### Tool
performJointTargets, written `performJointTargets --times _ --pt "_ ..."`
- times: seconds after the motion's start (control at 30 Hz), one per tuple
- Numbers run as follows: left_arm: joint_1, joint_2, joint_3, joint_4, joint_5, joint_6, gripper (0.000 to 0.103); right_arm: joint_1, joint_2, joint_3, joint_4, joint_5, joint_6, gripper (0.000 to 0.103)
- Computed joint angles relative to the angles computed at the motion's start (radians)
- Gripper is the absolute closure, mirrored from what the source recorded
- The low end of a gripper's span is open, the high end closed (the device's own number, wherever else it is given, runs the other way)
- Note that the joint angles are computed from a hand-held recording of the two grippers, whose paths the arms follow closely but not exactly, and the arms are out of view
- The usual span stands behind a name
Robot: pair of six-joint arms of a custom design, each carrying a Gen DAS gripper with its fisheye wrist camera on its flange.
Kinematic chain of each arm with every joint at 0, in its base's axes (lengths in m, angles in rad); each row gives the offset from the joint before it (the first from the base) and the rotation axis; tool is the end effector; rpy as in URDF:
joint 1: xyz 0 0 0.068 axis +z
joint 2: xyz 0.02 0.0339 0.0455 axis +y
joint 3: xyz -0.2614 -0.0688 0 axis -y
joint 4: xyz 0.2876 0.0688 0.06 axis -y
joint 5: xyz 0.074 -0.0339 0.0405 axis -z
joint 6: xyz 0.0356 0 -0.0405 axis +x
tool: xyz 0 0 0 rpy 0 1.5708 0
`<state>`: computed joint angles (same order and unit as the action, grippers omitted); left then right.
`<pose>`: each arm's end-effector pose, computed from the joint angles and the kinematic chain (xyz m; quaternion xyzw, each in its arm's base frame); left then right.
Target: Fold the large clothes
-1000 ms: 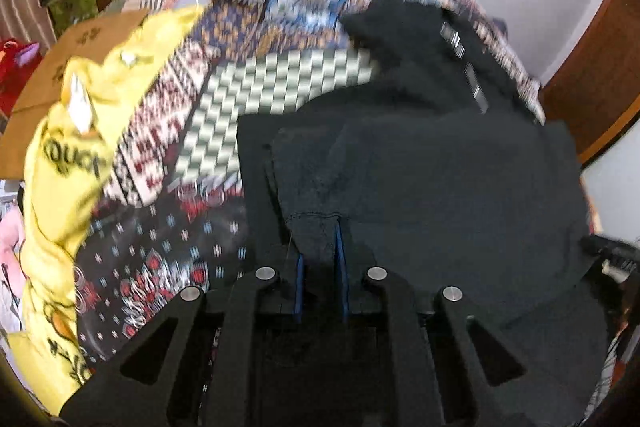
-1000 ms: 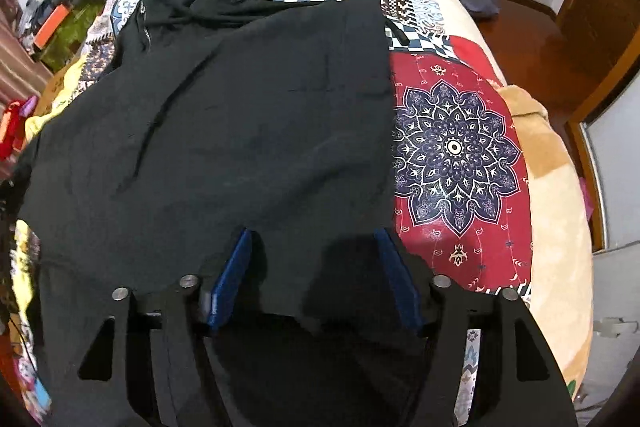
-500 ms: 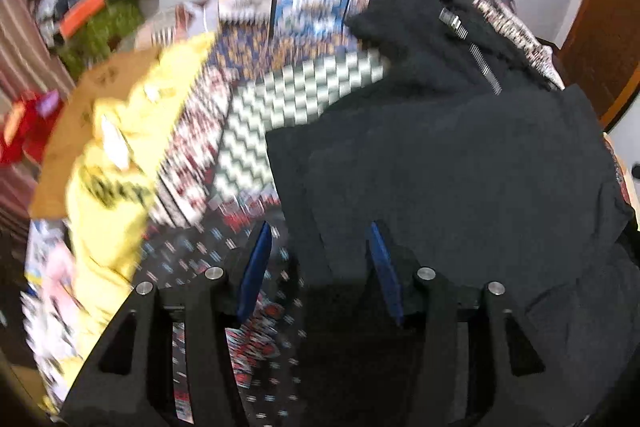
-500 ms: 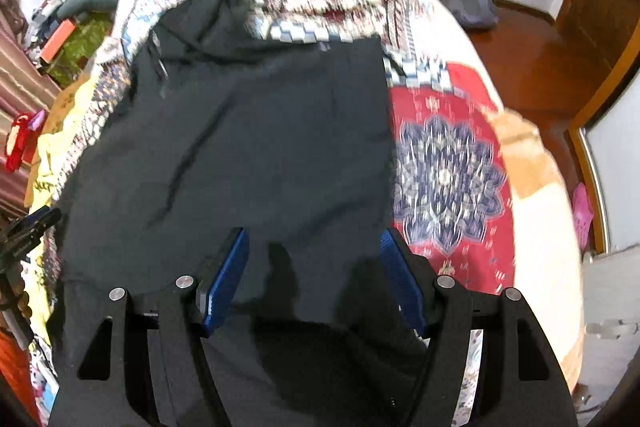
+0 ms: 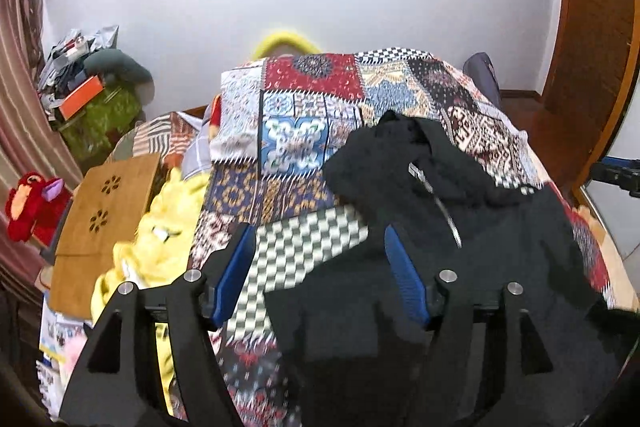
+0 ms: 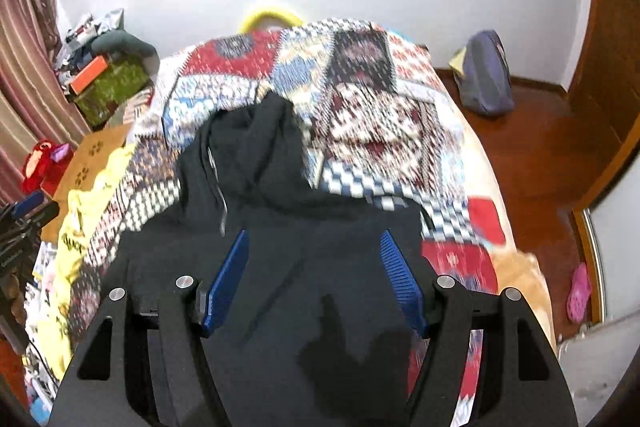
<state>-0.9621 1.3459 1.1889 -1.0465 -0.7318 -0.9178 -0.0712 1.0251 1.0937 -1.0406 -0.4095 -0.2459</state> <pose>0.1860 -0.2253 0.2888 -0.0450 0.9193 0.0698 0.3846 0.2277 -0.0020 0.3284 -0.1414 0.9268 0.1462 0.3158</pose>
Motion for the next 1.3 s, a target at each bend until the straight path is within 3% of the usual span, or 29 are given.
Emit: performJointTargets --times 0.17,0.47,0.63,0.8,0.87,0.97,1.0,1.03,1.13,1.3 --pt "0.153 0.070 0.008 0.188 0.126 0.145 0.037 0.124 0.121 0.048 0.122 0.068 0.080 0.038" --pt "0.365 0.315 0.066 0.457 0.372 0.240 0.037 0.267 0.517 0.235 0.241 0.105 0.208 0.038" --pt "0.429 0.477 0.159 0.523 0.464 0.252 0.037 0.303 0.702 0.364 0.246 0.097 0.265 0.038" --pt "0.474 0.576 0.196 0.579 0.535 0.191 0.037 0.338 0.866 0.478 0.224 0.162 0.286 0.038" --pt "0.480 0.616 0.207 0.599 0.546 0.188 0.055 0.327 0.893 0.477 0.240 0.140 0.300 0.038" --pt "0.480 0.633 0.192 0.640 0.560 0.192 0.073 0.313 0.892 0.450 0.271 0.129 0.304 0.039" --pt "0.469 0.636 0.197 0.628 0.538 0.192 0.076 0.309 0.880 0.427 0.281 0.132 0.285 0.046" --pt "0.462 0.637 0.202 0.620 0.533 0.207 0.094 0.308 0.870 0.412 0.285 0.142 0.268 0.059" --pt "0.435 0.625 0.236 0.540 0.489 0.227 0.098 0.301 0.843 0.396 0.274 0.137 0.245 0.085" --pt "0.409 0.475 0.193 0.473 0.495 0.236 0.099 0.291 0.686 0.335 0.226 0.130 0.189 0.089"
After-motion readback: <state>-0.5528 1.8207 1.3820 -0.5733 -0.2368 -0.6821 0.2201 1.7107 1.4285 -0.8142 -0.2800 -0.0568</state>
